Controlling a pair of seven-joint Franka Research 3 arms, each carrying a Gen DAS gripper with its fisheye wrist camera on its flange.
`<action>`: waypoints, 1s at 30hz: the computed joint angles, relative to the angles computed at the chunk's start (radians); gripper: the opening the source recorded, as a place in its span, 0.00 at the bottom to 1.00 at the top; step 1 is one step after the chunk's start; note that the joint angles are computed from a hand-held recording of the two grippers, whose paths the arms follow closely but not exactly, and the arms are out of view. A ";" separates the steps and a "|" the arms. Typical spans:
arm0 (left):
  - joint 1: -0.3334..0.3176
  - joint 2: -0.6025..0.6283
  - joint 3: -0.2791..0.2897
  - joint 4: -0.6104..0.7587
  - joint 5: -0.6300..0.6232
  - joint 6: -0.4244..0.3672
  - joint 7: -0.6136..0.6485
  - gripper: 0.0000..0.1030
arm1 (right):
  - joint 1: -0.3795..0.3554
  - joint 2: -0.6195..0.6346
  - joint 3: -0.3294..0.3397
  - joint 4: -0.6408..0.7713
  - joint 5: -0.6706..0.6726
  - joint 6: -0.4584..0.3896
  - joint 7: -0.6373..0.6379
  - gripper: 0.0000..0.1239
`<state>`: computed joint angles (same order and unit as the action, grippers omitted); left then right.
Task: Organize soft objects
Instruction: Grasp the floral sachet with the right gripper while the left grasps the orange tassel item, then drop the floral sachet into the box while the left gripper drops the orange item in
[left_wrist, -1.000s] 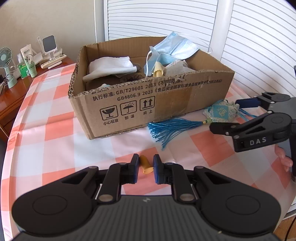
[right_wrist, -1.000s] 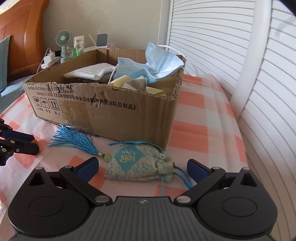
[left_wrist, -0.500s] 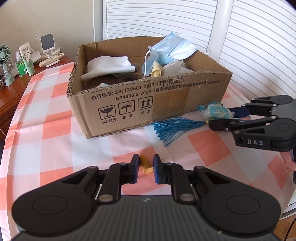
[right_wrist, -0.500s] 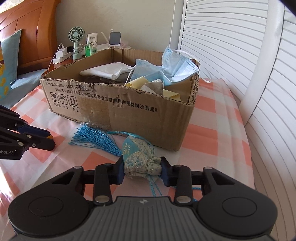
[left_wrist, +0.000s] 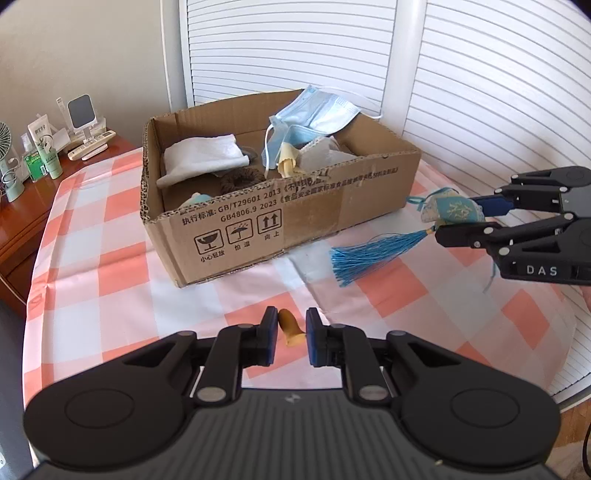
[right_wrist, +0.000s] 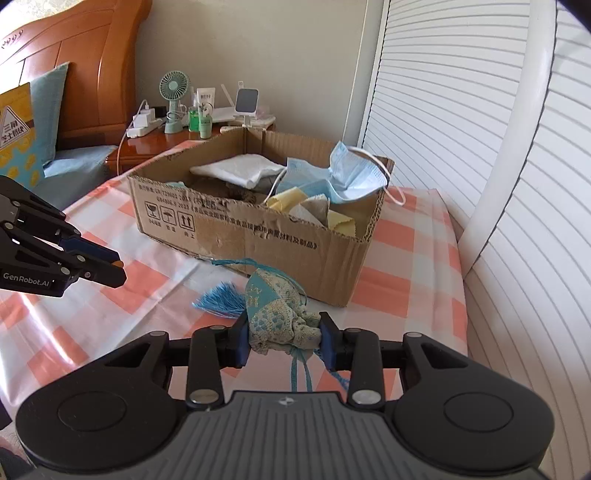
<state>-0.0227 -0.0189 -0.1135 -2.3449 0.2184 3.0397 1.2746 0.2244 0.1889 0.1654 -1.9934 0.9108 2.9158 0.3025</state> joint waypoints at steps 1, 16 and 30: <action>-0.003 -0.007 0.000 -0.003 -0.023 -0.004 0.021 0.14 | -0.004 -0.009 0.001 -0.003 0.005 -0.009 -0.006 0.33; -0.044 -0.060 0.024 0.036 -0.226 -0.031 0.246 0.14 | 0.007 -0.078 -0.036 0.035 0.109 -0.104 -0.108 0.33; 0.027 -0.012 0.020 0.139 -0.025 -0.034 0.112 0.14 | 0.040 0.187 0.004 0.436 -0.082 -0.134 0.120 0.34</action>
